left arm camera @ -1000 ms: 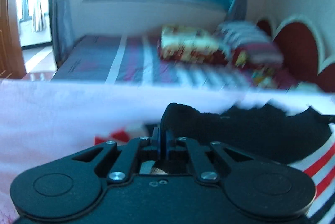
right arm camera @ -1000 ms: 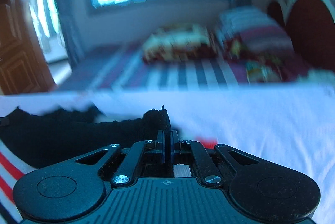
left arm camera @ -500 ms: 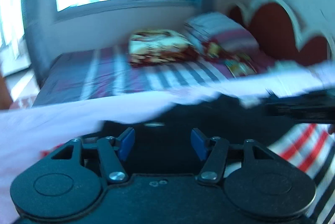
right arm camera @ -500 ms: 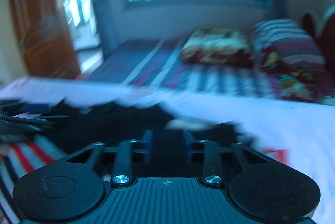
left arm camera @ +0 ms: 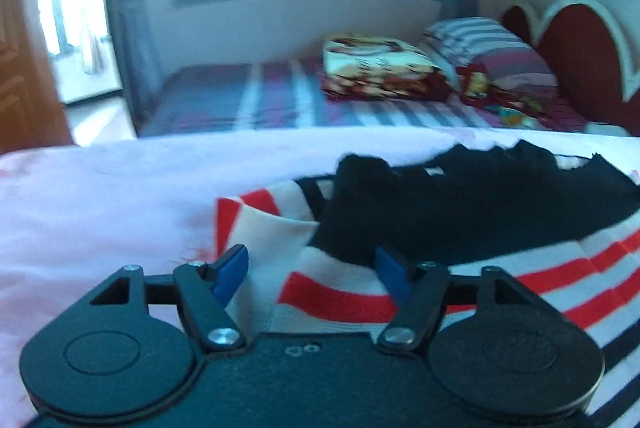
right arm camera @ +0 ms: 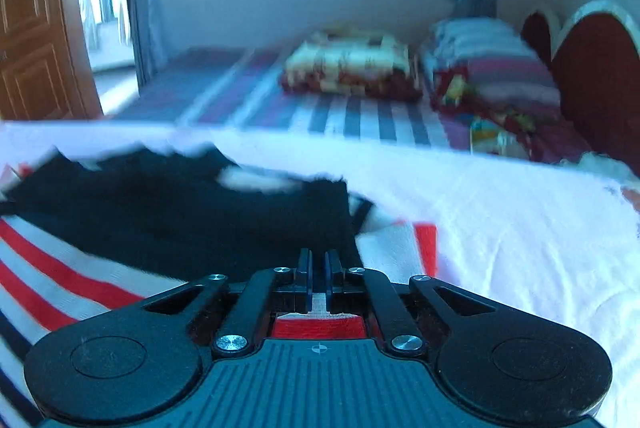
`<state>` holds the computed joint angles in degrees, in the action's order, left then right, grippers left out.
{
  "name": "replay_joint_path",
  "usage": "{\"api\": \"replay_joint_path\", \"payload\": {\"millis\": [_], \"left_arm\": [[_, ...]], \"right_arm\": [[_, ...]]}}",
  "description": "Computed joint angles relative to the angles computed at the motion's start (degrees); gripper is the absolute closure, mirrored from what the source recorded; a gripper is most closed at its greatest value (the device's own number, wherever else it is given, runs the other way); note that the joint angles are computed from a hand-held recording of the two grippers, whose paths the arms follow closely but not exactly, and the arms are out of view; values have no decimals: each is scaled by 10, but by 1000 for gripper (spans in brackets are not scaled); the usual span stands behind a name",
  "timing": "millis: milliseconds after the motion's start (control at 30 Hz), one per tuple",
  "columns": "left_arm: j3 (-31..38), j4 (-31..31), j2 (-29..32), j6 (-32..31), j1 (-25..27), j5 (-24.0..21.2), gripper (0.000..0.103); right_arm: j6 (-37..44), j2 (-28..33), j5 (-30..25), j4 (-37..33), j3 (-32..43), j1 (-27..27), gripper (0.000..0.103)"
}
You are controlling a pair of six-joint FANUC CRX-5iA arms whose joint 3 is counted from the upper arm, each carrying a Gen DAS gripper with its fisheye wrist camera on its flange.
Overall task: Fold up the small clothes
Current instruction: 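Smooth the folded striped sweater flat with both open tools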
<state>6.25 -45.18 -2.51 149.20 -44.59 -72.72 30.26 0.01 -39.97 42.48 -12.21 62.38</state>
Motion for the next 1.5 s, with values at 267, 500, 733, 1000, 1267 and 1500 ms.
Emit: {"api": "replay_joint_path", "payload": {"millis": [267, 500, 733, 1000, 1267, 1500], "left_arm": [[54, -27, 55, -8, -102, 49, 36], [-12, -12, 6, 37, -99, 8, 31], [-13, -46, -22, 54, -141, -75, 37], [52, -28, 60, 34, -182, -54, 33], [-21, -41, -21, 84, -199, -124, 32], [-46, -30, -40, 102, -189, -107, 33]], "right_arm": [[68, -11, 14, -42, -9, 101, 50], [19, -54, -87, -12, -49, 112, 50], [-78, -132, -113, 30, -111, 137, 50], [-52, -83, -130, -2, -68, 213, 50], [-175, -189, -166, 60, -156, 200, 50], [-185, -190, -179, -9, -144, 153, 95]]}}
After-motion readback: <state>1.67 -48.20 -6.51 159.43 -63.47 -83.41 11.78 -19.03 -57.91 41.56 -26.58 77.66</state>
